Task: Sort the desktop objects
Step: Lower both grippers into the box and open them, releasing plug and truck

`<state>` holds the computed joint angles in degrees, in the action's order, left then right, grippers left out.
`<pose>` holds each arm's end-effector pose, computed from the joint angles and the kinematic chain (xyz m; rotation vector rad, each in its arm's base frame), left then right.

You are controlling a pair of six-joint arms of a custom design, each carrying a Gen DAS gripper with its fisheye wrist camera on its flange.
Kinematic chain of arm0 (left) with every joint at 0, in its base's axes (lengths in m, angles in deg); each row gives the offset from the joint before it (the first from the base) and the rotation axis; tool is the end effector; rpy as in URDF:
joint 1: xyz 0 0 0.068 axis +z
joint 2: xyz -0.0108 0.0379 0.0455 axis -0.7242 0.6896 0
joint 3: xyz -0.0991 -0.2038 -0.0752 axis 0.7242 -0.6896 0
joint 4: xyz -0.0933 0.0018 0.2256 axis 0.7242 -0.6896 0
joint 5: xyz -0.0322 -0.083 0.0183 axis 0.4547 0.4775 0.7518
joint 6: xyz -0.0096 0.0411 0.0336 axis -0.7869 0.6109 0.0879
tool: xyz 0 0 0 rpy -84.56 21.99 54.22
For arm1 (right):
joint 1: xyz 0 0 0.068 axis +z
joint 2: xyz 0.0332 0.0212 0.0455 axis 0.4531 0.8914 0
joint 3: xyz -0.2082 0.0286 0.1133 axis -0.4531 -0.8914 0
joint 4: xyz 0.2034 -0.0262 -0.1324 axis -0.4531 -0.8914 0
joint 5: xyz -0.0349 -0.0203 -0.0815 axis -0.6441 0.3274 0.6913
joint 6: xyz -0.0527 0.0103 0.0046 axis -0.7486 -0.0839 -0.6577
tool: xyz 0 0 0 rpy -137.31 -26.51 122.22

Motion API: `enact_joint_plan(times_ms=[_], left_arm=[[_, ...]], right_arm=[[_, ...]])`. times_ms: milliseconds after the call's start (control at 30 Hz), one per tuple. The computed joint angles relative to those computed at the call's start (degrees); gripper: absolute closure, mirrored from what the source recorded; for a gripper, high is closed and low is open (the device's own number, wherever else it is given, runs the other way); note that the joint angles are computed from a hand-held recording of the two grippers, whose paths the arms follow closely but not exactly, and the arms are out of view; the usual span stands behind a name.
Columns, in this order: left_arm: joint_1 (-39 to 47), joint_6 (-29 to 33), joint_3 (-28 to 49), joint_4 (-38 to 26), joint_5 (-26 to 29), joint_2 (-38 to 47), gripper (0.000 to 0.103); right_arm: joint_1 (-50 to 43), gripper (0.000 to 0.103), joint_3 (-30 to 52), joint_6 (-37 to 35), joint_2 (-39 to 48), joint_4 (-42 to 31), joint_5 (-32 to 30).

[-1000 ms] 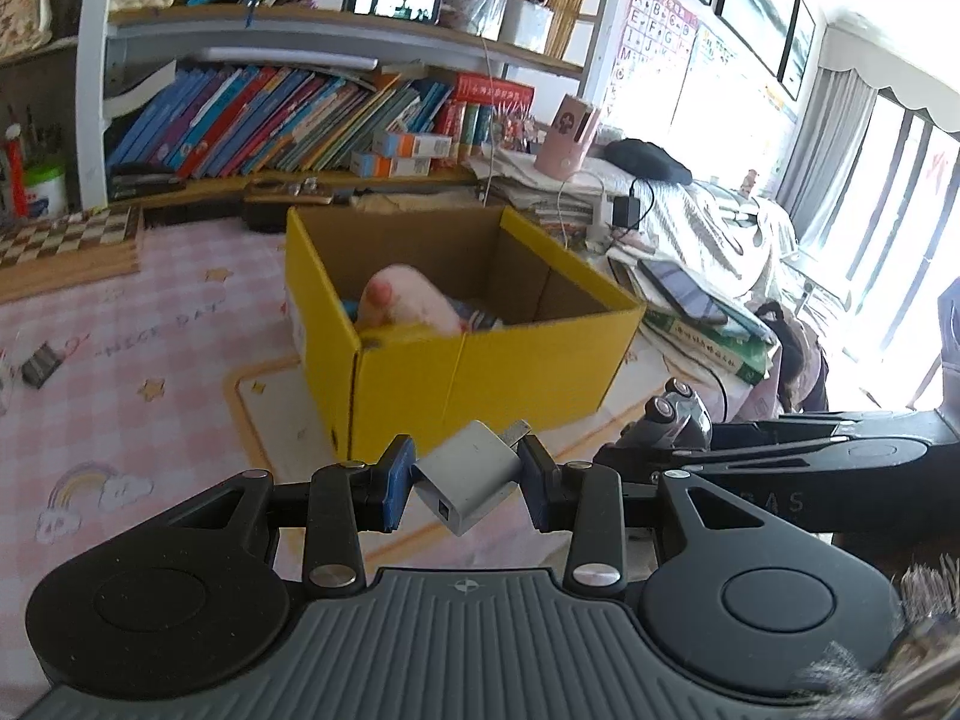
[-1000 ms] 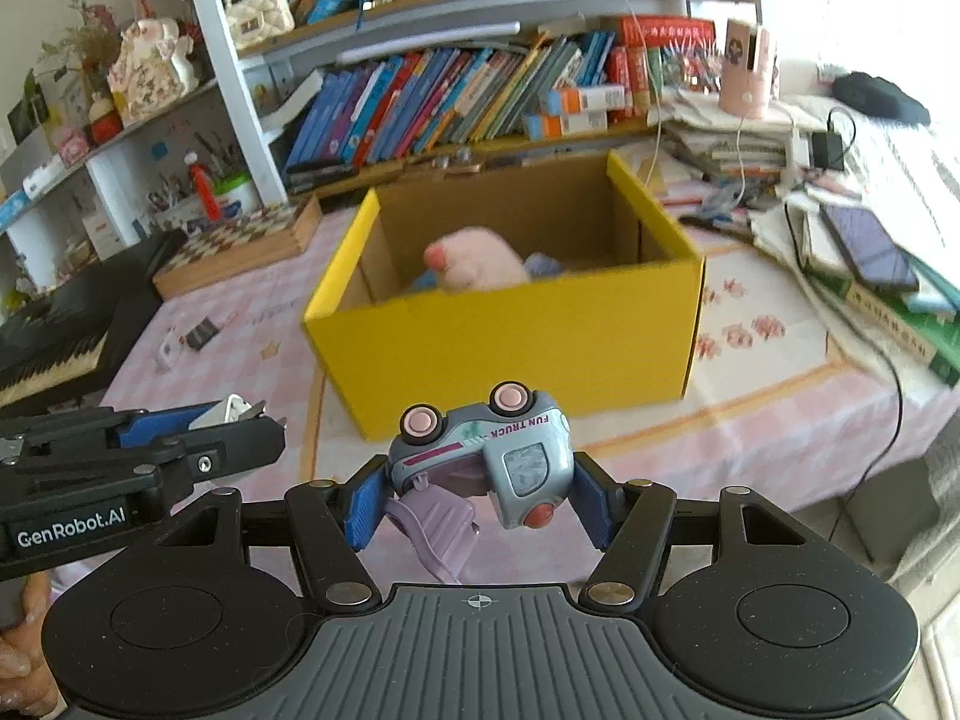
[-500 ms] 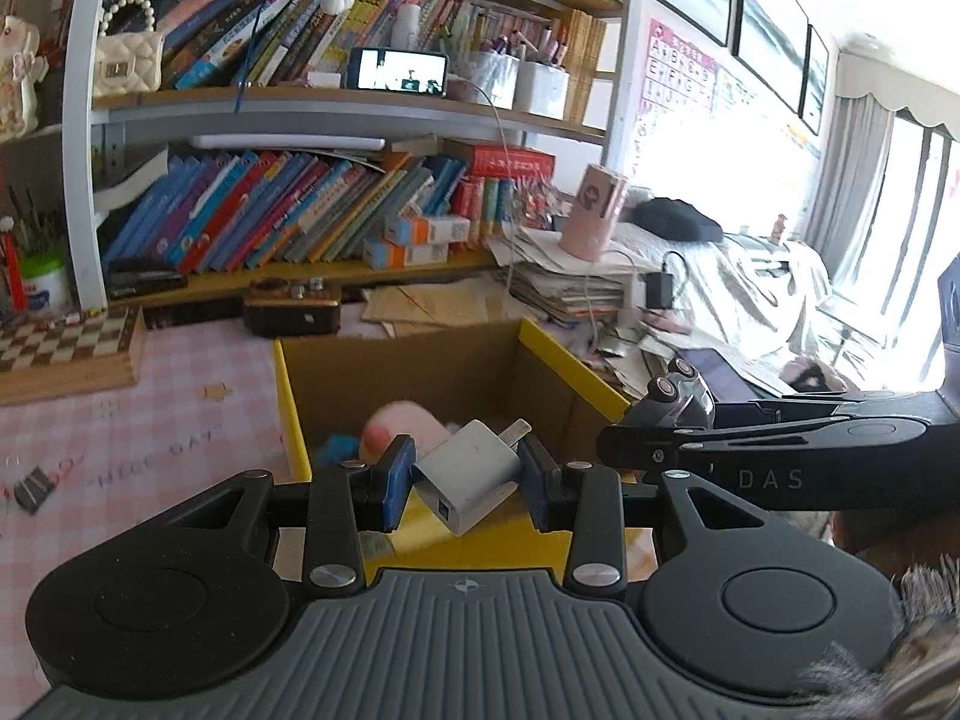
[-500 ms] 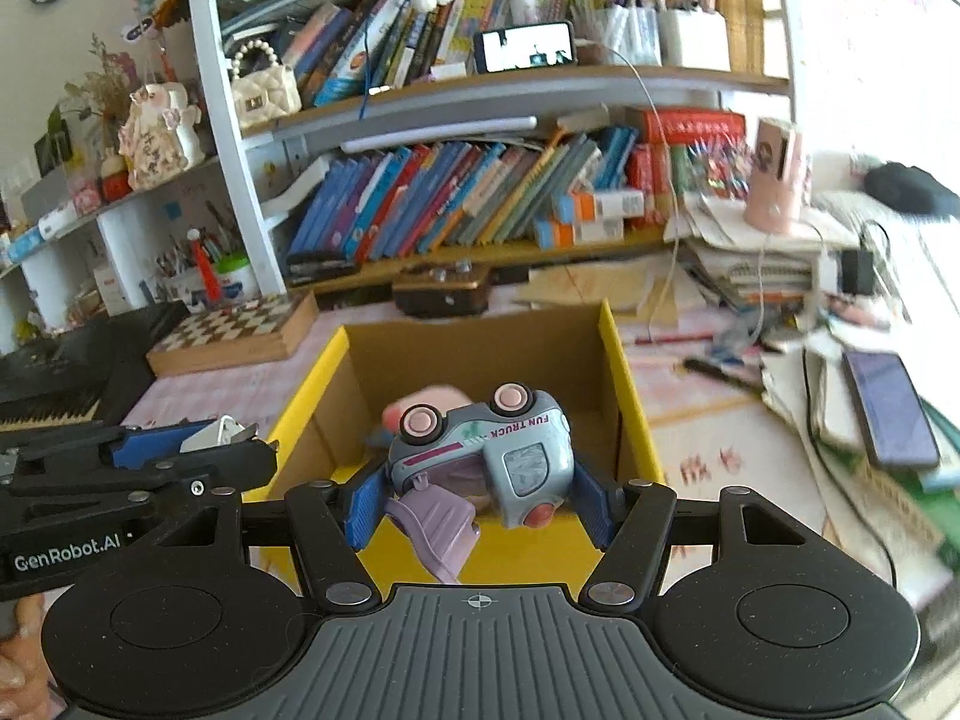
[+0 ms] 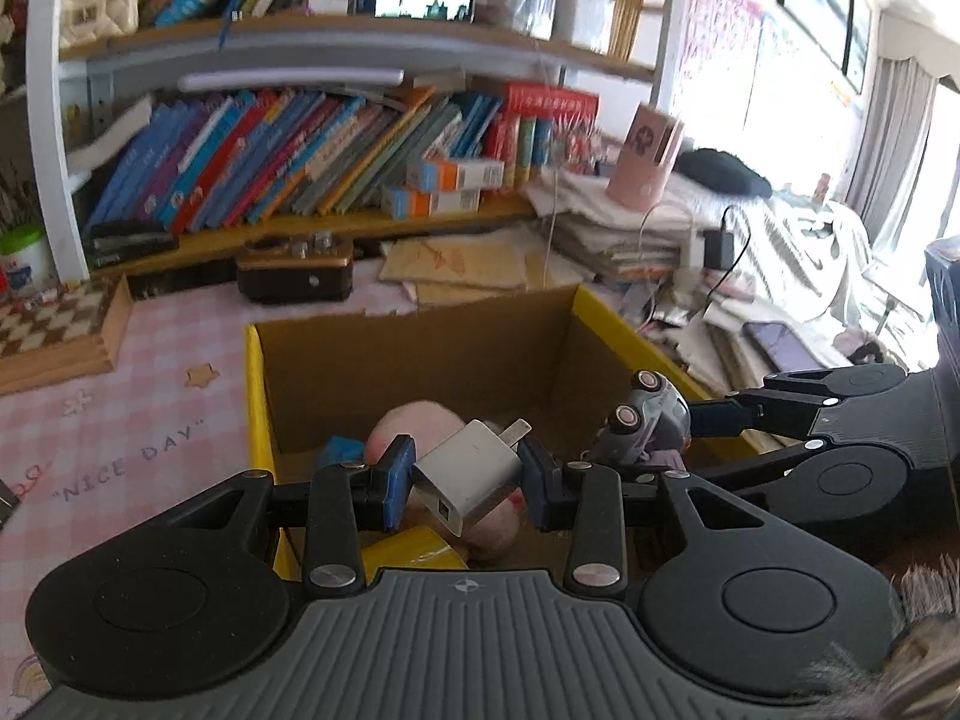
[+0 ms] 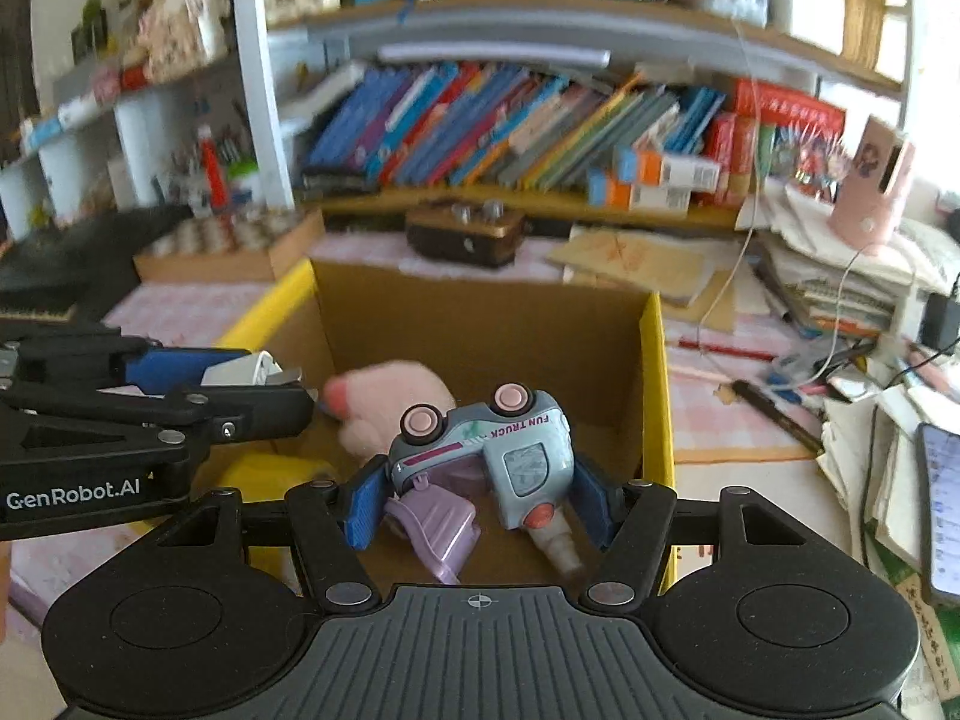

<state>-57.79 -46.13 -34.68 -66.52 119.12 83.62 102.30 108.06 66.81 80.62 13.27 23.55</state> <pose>0.2123 -0.0644 0.1945 0.9838 2.0345 -0.6328 0.1082 0.3094 0.2017 0.4077 2.2695 -0.1286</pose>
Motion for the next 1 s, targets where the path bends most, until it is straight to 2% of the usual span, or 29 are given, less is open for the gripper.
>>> enact_joint_plan(times_ms=[100, 267, 500, 833, 933, 1000], left_arm=[[-2.2, -0.5, 0.7, 2.3, -2.6, 3.4, 0.068], [-4.6, -0.3, 2.5, 3.9, -5.7, 8.2, 0.068], [-6.5, 0.3, 3.4, 4.2, -7.5, 12.1, 0.068], [-6.4, -0.7, 3.7, 5.2, -7.3, 14.0, 0.068], [-5.9, -0.6, 2.9, 6.1, -6.4, 13.1, 0.062], [-5.3, -0.6, 2.2, 6.4, -5.4, 11.6, 0.053]], right_arm=[[-1.8, 0.039, -4.2, -4.5, -2.2, 5.1, -2.0], [-3.9, 0.039, -5.5, -14.7, -2.6, 9.5, -4.0], [-6.2, 0.039, -2.3, -27.0, 0.4, 8.2, -7.5], [-7.9, 0.039, -3.3, -32.1, -0.7, 10.6, -10.0], [-7.7, 0.038, -3.1, -32.0, -0.6, 10.4, -9.3], [-7.2, 0.038, -2.3, -30.8, 0.1, 9.4, -8.7]])
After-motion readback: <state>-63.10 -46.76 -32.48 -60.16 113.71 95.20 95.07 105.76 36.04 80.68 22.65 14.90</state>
